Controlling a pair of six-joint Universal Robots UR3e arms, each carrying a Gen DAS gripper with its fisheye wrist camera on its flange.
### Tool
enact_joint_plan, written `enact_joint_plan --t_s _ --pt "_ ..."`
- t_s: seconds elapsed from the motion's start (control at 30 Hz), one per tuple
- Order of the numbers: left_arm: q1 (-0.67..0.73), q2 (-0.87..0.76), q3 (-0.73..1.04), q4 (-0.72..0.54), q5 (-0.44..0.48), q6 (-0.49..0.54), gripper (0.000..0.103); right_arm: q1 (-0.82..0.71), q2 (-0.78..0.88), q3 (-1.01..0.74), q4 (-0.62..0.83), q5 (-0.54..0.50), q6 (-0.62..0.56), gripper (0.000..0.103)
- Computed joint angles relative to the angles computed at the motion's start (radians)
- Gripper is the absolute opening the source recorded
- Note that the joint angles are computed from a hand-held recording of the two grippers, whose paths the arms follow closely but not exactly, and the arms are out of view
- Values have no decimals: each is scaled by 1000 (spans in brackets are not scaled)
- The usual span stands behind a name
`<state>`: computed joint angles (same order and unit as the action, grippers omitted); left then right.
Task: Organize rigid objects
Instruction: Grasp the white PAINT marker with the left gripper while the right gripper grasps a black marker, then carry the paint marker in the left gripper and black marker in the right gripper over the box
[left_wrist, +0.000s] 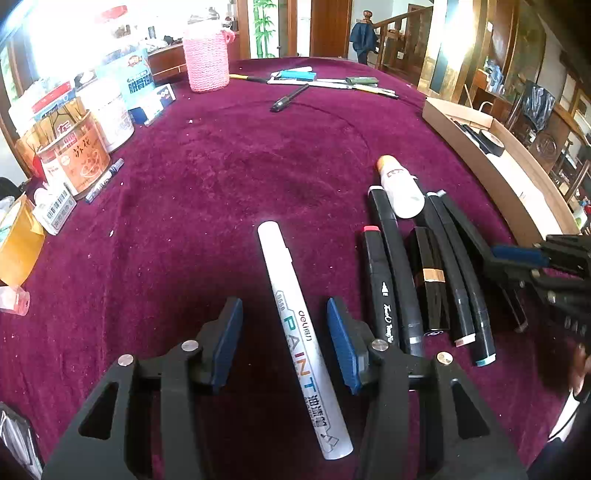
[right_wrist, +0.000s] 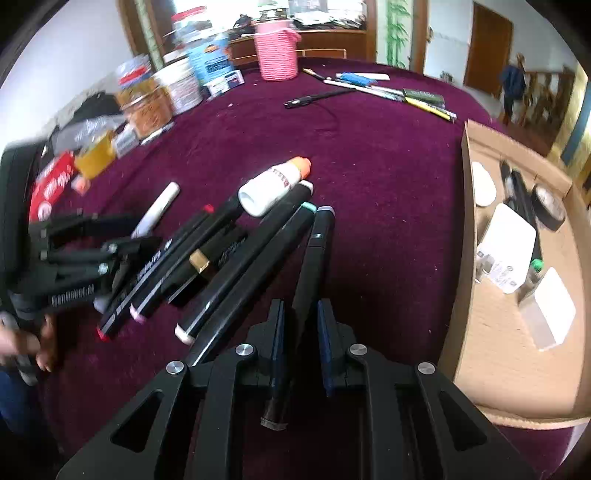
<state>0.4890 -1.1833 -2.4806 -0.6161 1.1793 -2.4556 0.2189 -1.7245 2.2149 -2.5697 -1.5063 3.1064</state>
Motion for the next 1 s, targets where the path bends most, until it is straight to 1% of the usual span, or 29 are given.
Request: enact_joint_plan --t_s 0.07,0.13,0.17,0.23,0.3,0.33,0.37,0.4,0.47,0.53,0.57,0.6,0.63,0.7,0.8,0.93,1.0 --pt "-4 -5 -7 22 4 -10 47 50 28 1 -27 -67 6 16" --pt "-8 -2 -15 36 10 -15 47 57 17 39 -89 -81 -3 16" --pt "-5 0 -19 38 7 -17 47 55 8 52 -102 -81 -7 16" --pt "-4 0 -19 39 7 -18 47 27 -15 71 -104 -46 -12 16" --pt "-12 1 -24 52 16 -22 49 -2 -37 88 -100 -11 -28 16" --pt "-18 -4 -24 61 25 -29 51 -5 -44 95 -104 -7 -29 16" --pt "-25 -15 -20 72 40 -45 60 -9 -52 99 -101 -3 -25 16" --pt "-30 -32 -16 91 59 -67 70 -9 -42 98 -110 -1 -16 16" --pt "2 -22 -11 52 33 -55 71 -25 -55 105 -104 19 -12 15" --pt "2 12 -31 50 36 -49 66 -46 -75 116 -91 42 -9 14" --pt "2 31 -40 43 32 -45 58 -62 -92 129 -85 60 -15 14" --pt "5 57 -45 18 24 -33 46 -74 -103 140 -87 74 -20 13" --pt "6 81 -46 -10 18 -24 41 -94 -128 155 -76 95 -27 13" --pt "9 108 -51 -35 14 -26 16 -125 -171 182 -68 129 -29 13" --pt "32 146 -54 -86 -2 -26 12 -165 -233 216 -48 170 -43 13" --pt "62 188 -46 -169 -20 -8 12 -199 -275 238 -14 198 -57 13" --pt "36 172 -46 -136 4 -16 12 -201 -260 229 -12 198 -56 13"
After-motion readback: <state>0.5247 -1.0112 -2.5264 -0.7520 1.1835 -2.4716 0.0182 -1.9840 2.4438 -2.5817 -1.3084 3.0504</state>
